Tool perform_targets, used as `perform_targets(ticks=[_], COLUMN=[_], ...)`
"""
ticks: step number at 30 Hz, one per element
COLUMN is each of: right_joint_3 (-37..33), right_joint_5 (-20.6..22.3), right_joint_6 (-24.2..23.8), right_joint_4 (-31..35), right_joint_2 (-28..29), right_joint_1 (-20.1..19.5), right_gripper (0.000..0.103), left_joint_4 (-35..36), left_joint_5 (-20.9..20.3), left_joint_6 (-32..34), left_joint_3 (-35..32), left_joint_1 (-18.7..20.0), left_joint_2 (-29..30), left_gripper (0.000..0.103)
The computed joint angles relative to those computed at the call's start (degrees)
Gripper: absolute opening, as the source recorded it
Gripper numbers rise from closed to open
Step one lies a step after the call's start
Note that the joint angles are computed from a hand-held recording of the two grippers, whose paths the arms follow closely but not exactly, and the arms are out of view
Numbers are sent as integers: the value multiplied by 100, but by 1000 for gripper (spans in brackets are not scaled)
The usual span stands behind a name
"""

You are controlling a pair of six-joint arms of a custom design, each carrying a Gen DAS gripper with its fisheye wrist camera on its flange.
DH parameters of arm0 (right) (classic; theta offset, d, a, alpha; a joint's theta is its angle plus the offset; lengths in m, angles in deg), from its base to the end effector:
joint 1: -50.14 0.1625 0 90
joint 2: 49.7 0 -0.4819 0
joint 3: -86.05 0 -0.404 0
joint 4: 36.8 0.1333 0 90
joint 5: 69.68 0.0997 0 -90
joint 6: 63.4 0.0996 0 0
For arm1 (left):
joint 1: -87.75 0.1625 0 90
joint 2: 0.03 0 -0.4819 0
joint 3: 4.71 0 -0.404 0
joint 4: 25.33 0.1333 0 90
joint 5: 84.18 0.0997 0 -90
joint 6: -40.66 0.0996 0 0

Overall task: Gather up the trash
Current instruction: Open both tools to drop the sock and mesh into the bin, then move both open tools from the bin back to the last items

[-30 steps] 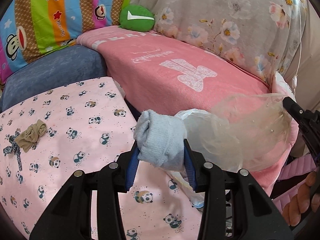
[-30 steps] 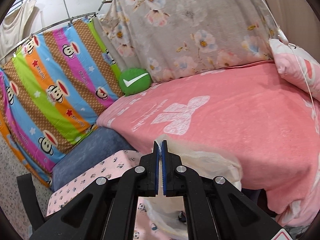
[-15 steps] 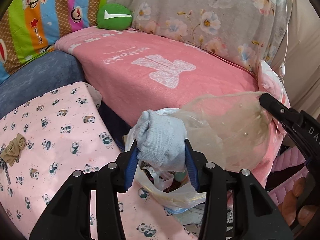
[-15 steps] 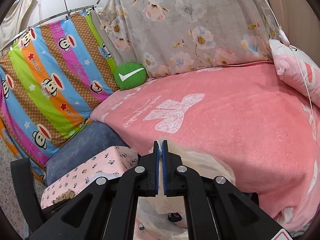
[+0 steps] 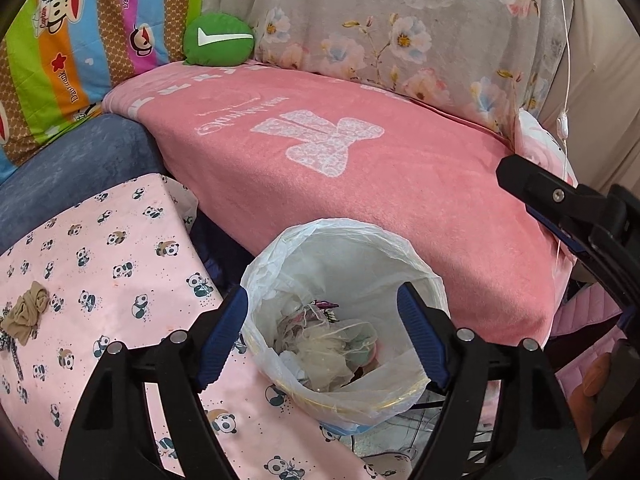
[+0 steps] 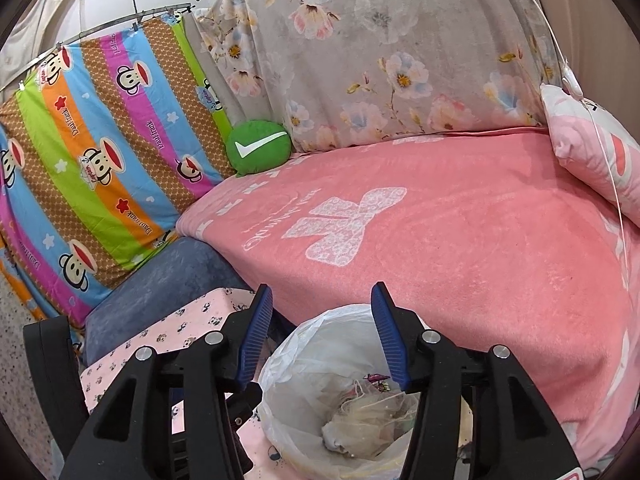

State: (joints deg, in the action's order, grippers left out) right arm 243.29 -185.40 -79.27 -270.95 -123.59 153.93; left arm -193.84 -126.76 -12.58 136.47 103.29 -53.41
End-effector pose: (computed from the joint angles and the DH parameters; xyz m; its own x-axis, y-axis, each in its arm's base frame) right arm 0.1608 -0.2771 0.2674 -0.8967 0.0178 0.4424 -0.3758 0.4976 -0.7818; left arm -0.3208 -0.3037 0.0630 -0.8017 0.1974 -0.5642 0.5155 0.7060 -0.4856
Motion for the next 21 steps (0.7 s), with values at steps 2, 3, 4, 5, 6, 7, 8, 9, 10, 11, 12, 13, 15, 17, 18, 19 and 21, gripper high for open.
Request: perform_targets(ticks=[2, 3, 4, 5, 6, 7, 8, 9, 10, 11, 12, 13, 15, 17, 18, 19, 21], right_joint_3=[-12, -20, -16, -19, -23, -16, -12, -7, -8, -16, -17, -19, -28, -39, -43, -53, -81], right_joint_5=[-25, -42, -59, -67, -75, -89, -85, -93, -111, -130, -147, -159, -218, -265, -281, -302, -375], right_joint_6=[-4, -1, 2, 5, 9, 17, 17, 21, 30, 39, 45, 46, 55, 55, 61, 71, 93], right_joint_4=[20, 41, 49, 74, 93, 93, 101, 114, 118, 137, 142, 141, 124, 107, 104, 115, 132], right_joint_2=[-4, -8, -5, -13, -12, -1, 2, 10, 26, 39, 57, 77, 142, 208, 241, 275, 371], right_joint_1=[7, 13, 22, 27, 33, 46, 44, 56, 79, 108, 137, 162, 249, 325, 363, 406, 521], right_gripper=[53, 54, 55, 55, 55, 56, 56, 56, 56, 56, 56, 57, 58, 59, 59, 60, 60], left_joint_4=[30, 40, 38, 50, 66, 82, 98, 116, 146, 160, 177, 190, 251, 297, 334, 369, 439], left_joint_5=[21, 28, 30, 35, 48, 55, 62, 74, 85, 90, 96, 105, 121, 135, 145, 159, 174], left_joint_6=[-14, -27, -38, -49, -68, -81, -97, -123, -161, -192, -222, -267, -369, -454, -500, -556, -652], left_joint_3=[-7, -7, 3, 10, 22, 27, 34, 43, 58, 79, 94, 121, 166, 228, 248, 278, 343], left_joint_1=[-9, -13, -21, -30, -41, -49, -60, -72, -86, -98, -106, -119, -139, -158, -165, -172, -192], left_joint_2=[1, -4, -16, -35, -53, -67, -84, -96, -121, -148, -173, -202, -274, -366, -405, -455, -550], left_gripper=[73, 73, 73, 73, 73, 73, 73, 73, 73, 73, 73, 73, 73, 73, 73, 73, 73])
